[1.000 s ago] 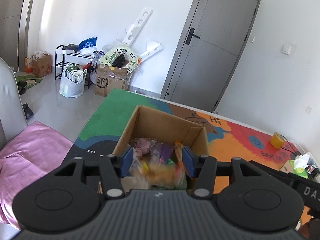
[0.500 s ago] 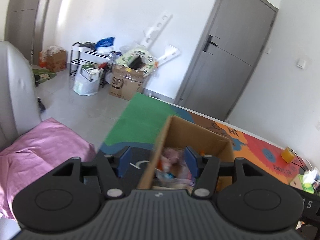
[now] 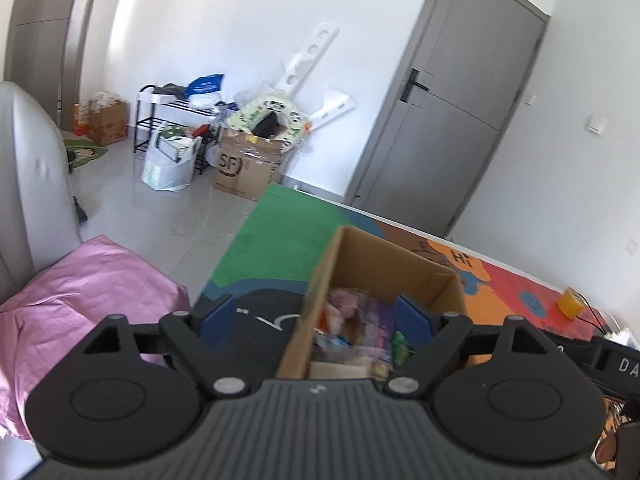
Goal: Organize snacks
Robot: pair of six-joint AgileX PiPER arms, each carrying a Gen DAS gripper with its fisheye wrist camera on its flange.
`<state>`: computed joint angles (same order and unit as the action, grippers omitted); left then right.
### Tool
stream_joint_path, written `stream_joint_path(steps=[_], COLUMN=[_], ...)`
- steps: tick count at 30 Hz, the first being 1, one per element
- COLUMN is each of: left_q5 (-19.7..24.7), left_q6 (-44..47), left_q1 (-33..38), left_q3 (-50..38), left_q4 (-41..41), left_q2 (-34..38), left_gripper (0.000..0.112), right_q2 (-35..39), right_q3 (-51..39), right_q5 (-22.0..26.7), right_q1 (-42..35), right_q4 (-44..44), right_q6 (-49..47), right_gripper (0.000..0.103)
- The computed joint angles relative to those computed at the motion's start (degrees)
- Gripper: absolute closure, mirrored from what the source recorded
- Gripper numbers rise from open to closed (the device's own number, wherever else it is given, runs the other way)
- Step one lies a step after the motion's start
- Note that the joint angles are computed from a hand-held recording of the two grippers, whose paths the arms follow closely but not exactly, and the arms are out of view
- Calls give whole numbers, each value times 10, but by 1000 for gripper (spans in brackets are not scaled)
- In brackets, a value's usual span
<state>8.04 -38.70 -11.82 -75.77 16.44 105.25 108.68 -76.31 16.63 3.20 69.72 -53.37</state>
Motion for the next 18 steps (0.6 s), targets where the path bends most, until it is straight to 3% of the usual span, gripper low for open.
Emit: stream_joint_path(steps=[6, 12, 18], left_q5=[10, 25, 20], left_q6=[25, -16, -20], left_q1=[-33, -68, -95], left_q3=[-10, -6, 5], left_q4=[0, 51, 78], left_q2=[1, -10, -22], left_gripper=[19, 16, 14], right_q2=[-33, -64, -103], right_q3=[50, 95, 144], right_q5=[6, 26, 27], right_q1=[-33, -74, -103], right_q4=[53, 131, 189], right_q6=[-67, -156, -230], right_gripper=[23, 18, 3])
